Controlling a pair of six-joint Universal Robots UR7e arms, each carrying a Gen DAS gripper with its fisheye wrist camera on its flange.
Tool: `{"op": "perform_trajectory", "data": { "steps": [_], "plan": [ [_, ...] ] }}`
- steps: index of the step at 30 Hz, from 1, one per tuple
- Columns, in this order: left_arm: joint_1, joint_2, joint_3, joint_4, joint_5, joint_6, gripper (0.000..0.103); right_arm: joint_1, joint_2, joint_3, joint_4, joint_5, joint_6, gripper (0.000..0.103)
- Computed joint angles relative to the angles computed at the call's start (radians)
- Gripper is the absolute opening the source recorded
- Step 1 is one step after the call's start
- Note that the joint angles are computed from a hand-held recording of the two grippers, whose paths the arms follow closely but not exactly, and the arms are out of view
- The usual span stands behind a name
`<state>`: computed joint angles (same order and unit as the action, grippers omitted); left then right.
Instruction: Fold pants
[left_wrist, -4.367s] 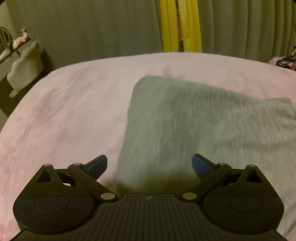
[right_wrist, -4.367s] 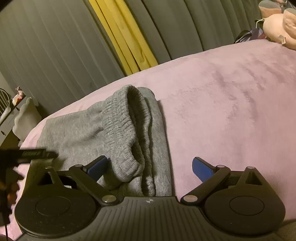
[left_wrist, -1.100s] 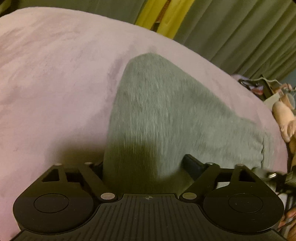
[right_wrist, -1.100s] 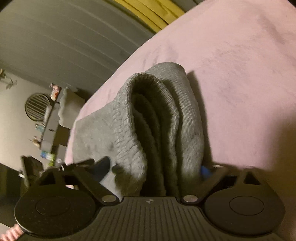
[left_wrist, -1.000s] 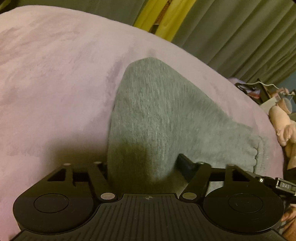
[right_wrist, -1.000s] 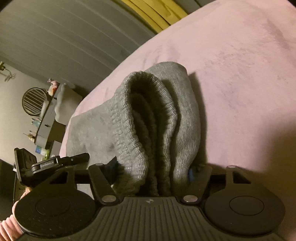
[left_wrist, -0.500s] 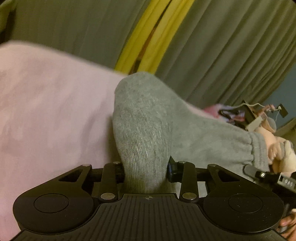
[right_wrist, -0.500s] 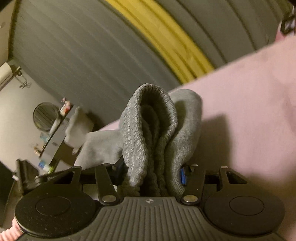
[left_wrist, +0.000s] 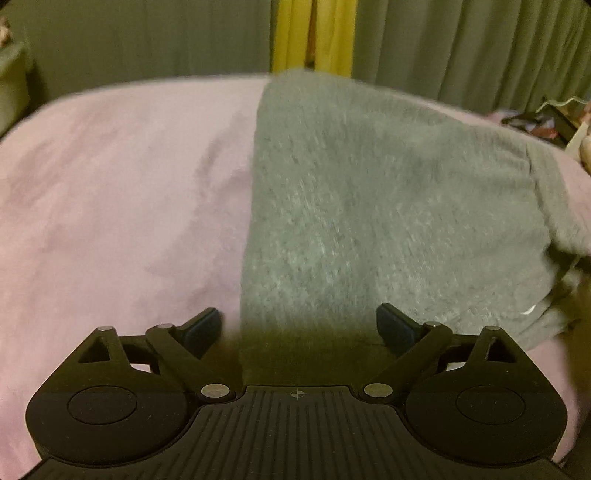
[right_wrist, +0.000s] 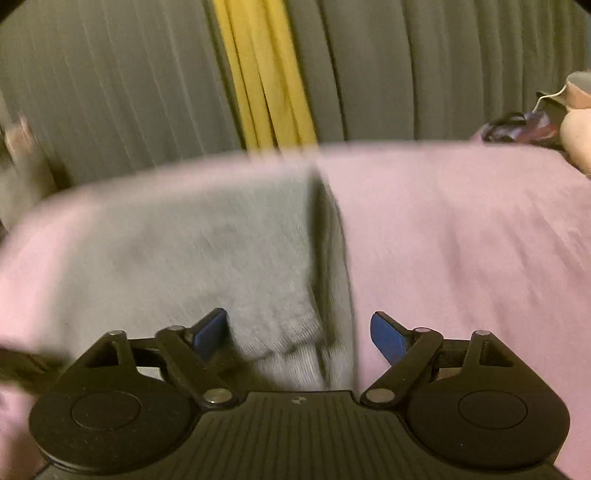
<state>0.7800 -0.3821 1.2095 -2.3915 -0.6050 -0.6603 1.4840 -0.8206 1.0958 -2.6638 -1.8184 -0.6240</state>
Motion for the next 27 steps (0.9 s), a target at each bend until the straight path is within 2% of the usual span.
{"op": "perform_trajectory", "data": {
  "steps": [3, 7, 9, 10, 11, 12, 14, 15, 16, 19, 21, 22, 23, 24, 25, 26, 27],
  "plan": [
    [-0.011, -0.029, 0.045, -0.006, 0.018, -0.038, 0.096, -0.02, -0.034, 0.081, -0.063, 0.037, -0.015, 0.085],
    [-0.027, -0.075, 0.126, -0.018, 0.05, -0.11, 0.098, -0.035, -0.09, 0.136, -0.093, 0.08, 0.051, 0.085],
    [-0.044, -0.098, 0.185, -0.054, 0.069, -0.134, 0.098, -0.035, -0.108, 0.154, -0.104, 0.048, 0.13, 0.085],
    [-0.054, -0.098, 0.199, -0.068, 0.088, -0.148, 0.098, -0.054, -0.129, 0.156, -0.074, 0.074, 0.189, 0.085],
    [-0.066, -0.093, 0.227, -0.12, 0.119, -0.158, 0.098, -0.078, -0.153, 0.16, -0.017, 0.142, 0.272, 0.085],
    [-0.073, -0.093, 0.251, -0.159, 0.135, -0.177, 0.097, -0.108, -0.177, 0.161, 0.053, 0.247, 0.371, 0.085],
    [-0.075, -0.1, 0.259, -0.121, 0.109, -0.279, 0.097, -0.158, -0.192, 0.14, 0.181, 0.456, 0.512, 0.085],
    [-0.075, -0.104, 0.257, -0.102, 0.094, -0.31, 0.097, -0.178, -0.192, 0.136, 0.222, 0.545, 0.544, 0.085],
    [-0.076, -0.102, 0.256, -0.106, 0.089, -0.308, 0.097, -0.182, -0.181, 0.121, 0.249, 0.592, 0.562, 0.085],
    [-0.082, -0.089, 0.248, -0.118, 0.133, -0.272, 0.097, -0.166, -0.157, 0.115, 0.231, 0.584, 0.547, 0.087],
    [-0.078, -0.092, 0.245, -0.068, 0.138, -0.322, 0.097, -0.166, -0.144, 0.108, 0.252, 0.578, 0.568, 0.087],
    [-0.075, -0.098, 0.245, -0.04, 0.131, -0.357, 0.097, -0.163, -0.14, 0.107, 0.248, 0.56, 0.579, 0.087],
    [-0.072, -0.104, 0.246, -0.012, 0.128, -0.395, 0.097, -0.156, -0.14, 0.118, 0.203, 0.499, 0.569, 0.086],
    [-0.069, -0.107, 0.244, 0.004, 0.128, -0.421, 0.097, -0.146, -0.148, 0.144, 0.134, 0.413, 0.541, 0.08],
    [-0.068, -0.112, 0.246, 0.023, 0.129, -0.449, 0.097, -0.142, -0.153, 0.157, 0.107, 0.369, 0.514, 0.063],
    [-0.067, -0.115, 0.246, 0.044, 0.132, -0.474, 0.097, -0.14, -0.152, 0.152, 0.116, 0.343, 0.513, 0.057],
    [-0.066, -0.116, 0.244, 0.063, 0.135, -0.492, 0.097, -0.14, -0.156, 0.156, 0.111, 0.343, 0.515, 0.057]
  ]
}}
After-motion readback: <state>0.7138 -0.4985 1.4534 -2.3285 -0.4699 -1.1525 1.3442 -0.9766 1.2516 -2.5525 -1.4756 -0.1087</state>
